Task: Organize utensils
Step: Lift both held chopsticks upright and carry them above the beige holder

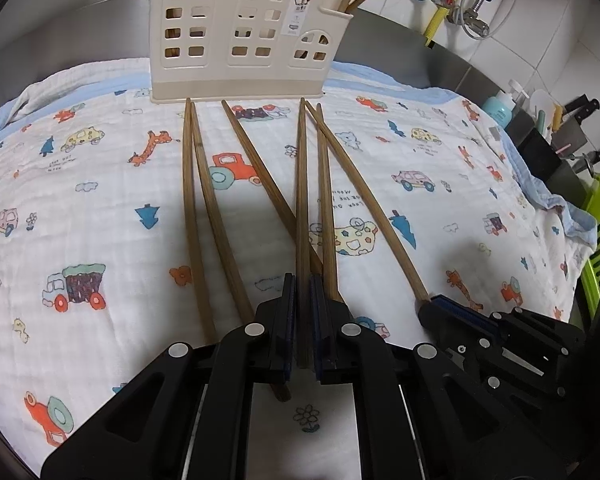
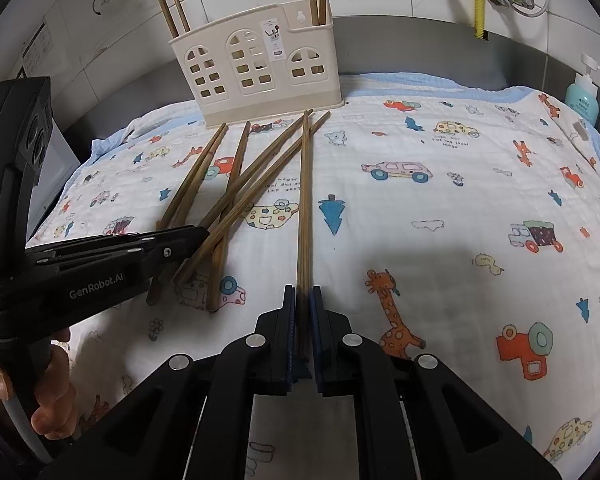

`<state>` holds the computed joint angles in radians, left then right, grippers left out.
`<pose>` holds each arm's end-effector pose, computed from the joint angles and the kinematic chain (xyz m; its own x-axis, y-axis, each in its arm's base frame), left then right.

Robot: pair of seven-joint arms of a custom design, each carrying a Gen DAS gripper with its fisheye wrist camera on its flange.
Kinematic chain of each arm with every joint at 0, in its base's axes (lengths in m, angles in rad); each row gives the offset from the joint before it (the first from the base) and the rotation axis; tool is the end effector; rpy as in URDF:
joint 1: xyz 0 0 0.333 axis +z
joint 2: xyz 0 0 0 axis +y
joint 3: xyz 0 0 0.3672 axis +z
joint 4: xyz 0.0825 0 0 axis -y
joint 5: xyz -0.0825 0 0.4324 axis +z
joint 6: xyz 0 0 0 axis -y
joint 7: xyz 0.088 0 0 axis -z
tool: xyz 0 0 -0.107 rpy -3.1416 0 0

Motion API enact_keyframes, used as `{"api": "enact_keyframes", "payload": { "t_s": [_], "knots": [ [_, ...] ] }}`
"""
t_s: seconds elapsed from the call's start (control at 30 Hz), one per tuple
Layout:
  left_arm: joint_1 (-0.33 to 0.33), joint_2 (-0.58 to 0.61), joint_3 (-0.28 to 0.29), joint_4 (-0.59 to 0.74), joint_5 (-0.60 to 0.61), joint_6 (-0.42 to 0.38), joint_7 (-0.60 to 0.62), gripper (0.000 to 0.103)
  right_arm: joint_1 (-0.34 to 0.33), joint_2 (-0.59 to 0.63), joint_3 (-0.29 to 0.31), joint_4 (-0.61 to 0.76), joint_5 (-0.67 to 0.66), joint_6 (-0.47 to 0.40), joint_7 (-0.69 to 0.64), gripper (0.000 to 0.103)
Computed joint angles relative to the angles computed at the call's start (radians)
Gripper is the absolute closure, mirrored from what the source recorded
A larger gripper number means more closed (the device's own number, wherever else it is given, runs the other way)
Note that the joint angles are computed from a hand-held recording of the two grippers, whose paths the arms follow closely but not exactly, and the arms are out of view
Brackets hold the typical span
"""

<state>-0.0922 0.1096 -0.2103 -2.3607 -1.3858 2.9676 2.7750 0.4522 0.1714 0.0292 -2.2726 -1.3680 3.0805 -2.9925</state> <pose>0.5360 -0.0968 0.3148 -0.2456 -0.9331 0.2627 -0.8261 0.0597 -0.5603 0.4680 0.3341 0.3273 0.1647 -0.9699 -0.1796 -0.7934 -0.0221 -0.6083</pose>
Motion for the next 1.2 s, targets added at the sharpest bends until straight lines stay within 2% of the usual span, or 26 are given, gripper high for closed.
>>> {"api": "enact_keyframes", "payload": {
  "t_s": [0.23, 0.33, 0.5, 0.67, 0.83, 0.93, 1.07, 1.17, 1.2],
  "knots": [
    [-0.008, -0.014, -0.007, 0.0, -0.084, 0.049, 0.114, 0.097, 0.0, -0.002, 0.001, 0.001, -0.023, -0.003, 0.019, 0.096],
    [-0.013, -0.042, 0.002, -0.007, -0.147, 0.049, 0.186, 0.097, 0.001, -0.028, 0.003, -0.001, -0.097, -0.011, 0.084, 0.096],
    [-0.018, -0.109, 0.03, -0.018, -0.237, 0.033, 0.276, 0.097, -0.028, -0.112, 0.041, -0.006, -0.228, -0.054, 0.19, 0.096],
    [-0.012, -0.182, 0.054, -0.019, -0.277, 0.019, 0.329, 0.097, -0.061, -0.171, 0.072, 0.03, -0.299, -0.069, 0.201, 0.097],
    [0.002, -0.233, 0.079, -0.013, -0.199, -0.003, 0.284, 0.097, -0.089, -0.171, 0.071, 0.11, -0.181, -0.032, -0.018, 0.097],
    [0.008, -0.251, 0.095, -0.004, -0.136, -0.02, 0.241, 0.097, -0.104, -0.158, 0.067, 0.148, 0.037, 0.0, -0.276, 0.097],
    [0.008, -0.26, 0.111, 0.018, -0.083, -0.025, 0.205, 0.097, -0.115, -0.136, 0.084, 0.182, 0.5, 0.024, -0.762, 0.097],
    [0.001, -0.267, 0.116, 0.036, -0.075, -0.01, 0.22, 0.097, -0.107, -0.126, 0.087, 0.23, 0.664, 0.007, -0.941, 0.097],
    [0.0, -0.27, 0.119, 0.041, -0.066, -0.015, 0.219, 0.097, -0.102, -0.119, 0.082, 0.258, 0.684, -0.001, -0.964, 0.097]
  ]
}}
